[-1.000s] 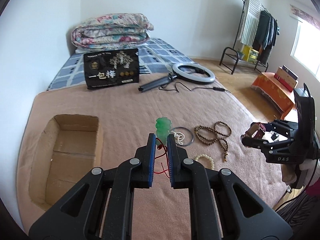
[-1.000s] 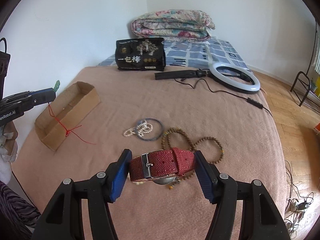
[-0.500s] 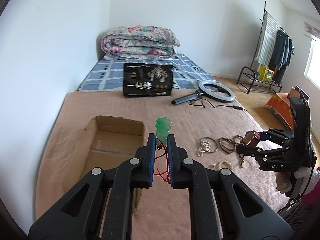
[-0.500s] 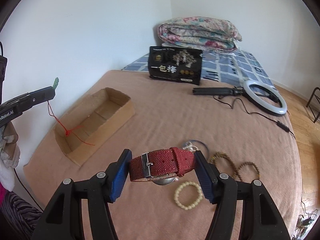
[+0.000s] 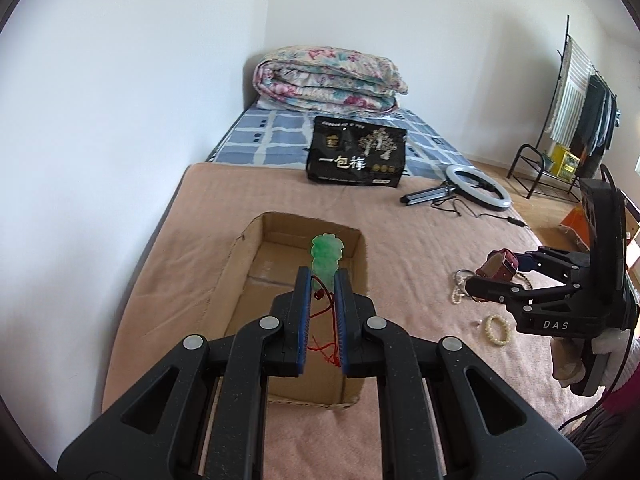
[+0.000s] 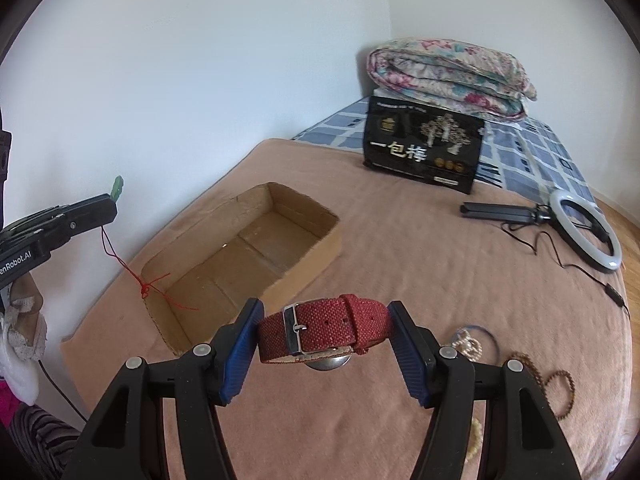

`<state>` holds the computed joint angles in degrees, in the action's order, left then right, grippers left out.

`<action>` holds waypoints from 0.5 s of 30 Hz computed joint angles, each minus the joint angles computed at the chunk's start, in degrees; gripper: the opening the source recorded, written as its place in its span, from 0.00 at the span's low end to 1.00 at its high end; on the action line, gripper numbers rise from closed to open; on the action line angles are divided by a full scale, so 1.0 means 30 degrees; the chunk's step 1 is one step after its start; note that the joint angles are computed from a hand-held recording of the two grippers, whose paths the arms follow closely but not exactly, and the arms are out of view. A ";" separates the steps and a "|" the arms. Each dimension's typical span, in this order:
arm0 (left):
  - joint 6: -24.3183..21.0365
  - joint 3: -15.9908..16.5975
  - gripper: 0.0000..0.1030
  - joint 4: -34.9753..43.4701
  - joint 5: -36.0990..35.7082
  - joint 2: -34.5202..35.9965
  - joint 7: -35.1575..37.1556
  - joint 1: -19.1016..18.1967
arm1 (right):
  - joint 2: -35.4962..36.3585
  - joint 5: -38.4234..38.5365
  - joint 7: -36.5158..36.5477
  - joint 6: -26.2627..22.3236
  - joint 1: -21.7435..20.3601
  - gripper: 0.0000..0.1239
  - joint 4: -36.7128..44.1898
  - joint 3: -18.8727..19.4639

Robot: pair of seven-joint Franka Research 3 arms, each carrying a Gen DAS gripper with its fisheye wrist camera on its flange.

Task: Organize jewelry
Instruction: 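Carry the jade pendant and the watch in both grippers over the cardboard box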

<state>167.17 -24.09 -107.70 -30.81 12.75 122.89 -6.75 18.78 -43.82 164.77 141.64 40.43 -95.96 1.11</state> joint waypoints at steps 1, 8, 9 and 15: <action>-0.0087 0.0133 0.09 -0.0002 0.0119 0.0033 -0.0157 0.0019 | 0.0525 0.0206 -0.0411 -0.0045 -0.0066 0.53 0.0638 0.0066; -0.0652 0.0968 0.09 0.0140 0.1969 0.0688 -0.1949 -0.0041 | 0.3346 0.1557 -0.2897 -0.0776 0.0523 0.53 0.4314 -0.0510; -0.0667 0.1007 0.09 0.0160 0.2275 0.0782 -0.2183 -0.0033 | 0.3730 0.1812 -0.3225 -0.0809 0.0607 0.53 0.4791 -0.0627; -0.0887 0.1084 0.09 0.0457 0.4030 0.1438 -0.3447 0.0071 | 0.5877 0.3441 -0.5157 -0.1101 0.1054 0.53 0.7456 -0.1251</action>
<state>164.51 -20.84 -106.33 -18.72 17.06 112.55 -6.54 36.41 -33.50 149.29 138.34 43.59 -73.60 -2.65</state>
